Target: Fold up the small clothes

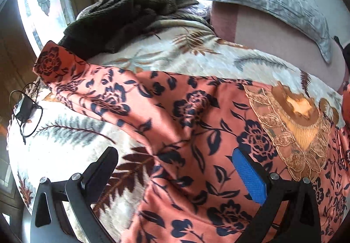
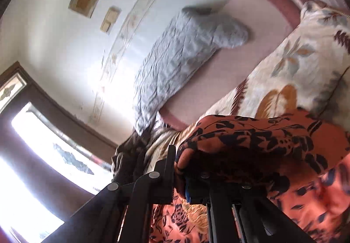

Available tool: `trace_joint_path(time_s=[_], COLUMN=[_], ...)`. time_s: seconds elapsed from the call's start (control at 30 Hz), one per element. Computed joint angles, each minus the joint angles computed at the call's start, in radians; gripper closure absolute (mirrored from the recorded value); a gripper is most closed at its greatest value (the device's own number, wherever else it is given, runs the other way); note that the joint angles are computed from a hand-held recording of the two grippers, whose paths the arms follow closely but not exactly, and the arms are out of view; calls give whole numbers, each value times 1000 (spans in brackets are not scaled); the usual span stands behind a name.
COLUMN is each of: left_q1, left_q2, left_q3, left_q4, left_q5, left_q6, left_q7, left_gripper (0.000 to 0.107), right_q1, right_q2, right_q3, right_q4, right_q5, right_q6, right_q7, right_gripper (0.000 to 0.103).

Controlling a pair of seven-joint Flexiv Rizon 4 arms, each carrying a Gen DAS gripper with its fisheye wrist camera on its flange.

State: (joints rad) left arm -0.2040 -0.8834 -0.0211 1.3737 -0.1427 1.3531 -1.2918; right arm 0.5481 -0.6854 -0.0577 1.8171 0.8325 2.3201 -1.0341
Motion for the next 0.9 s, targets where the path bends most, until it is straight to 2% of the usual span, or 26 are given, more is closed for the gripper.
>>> trace_joint_path(time_s=[0.03,0.1,0.13,0.2,0.23,0.27,0.33,0.37,0.47,0.53,0.6,0.63,0.7,0.8,0.9], left_q1=[0,-7,-10,-2,3,9,31,42,101,157,207,211,182,145,83], left_q2=[-2,-10,-18,-26,-29,-29,-21,-16,4,25,39,42,43,41,32], left_q3=[14,54,71,84,86,83,60,42,-69,-175,-276,-293,-271,-237,-152], left_q4=[-6,-23,-40,-56,-64,-67,-51,-41,13,68,114,127,138,143,123], left_q5=[0,3,3,2,2,2,3,3,-2,-2,-9,-13,-21,-35,-43], left_q6=[13,32,32,33,31,33,51,65,122,148,145,143,165,192,213], left_q7=[-12,-47,-65,-90,-100,-105,-100,-91,-8,90,186,215,235,257,238], left_gripper=[4,4,4,4,4,4,4,4,4,4,4,4,4,4,4], right_q1=[2,-34,-28,-57,-95,-112,-97,-116,-150,-146,-114,-110,-152,-227,-202], right_q2=[-39,-121,-153,-202,-223,-241,-242,-237,-205,-171,-130,-123,-166,-235,-229], right_q3=[9,79,88,141,202,242,258,281,335,331,284,268,299,354,300], right_q4=[-56,-133,-172,-224,-234,-235,-205,-188,-82,0,44,56,73,75,63], right_q5=[-15,-131,-154,-240,-307,-352,-387,-430,-503,-478,-388,-364,-384,-457,-454], right_q6=[-46,-87,-132,-227,-240,-221,-189,-179,-59,20,8,2,88,144,102], right_q7=[17,125,158,226,258,283,295,308,341,366,387,408,504,674,703], right_gripper=[92,91,83,55,25,18,18,18,18,14,11,11,11,11,11])
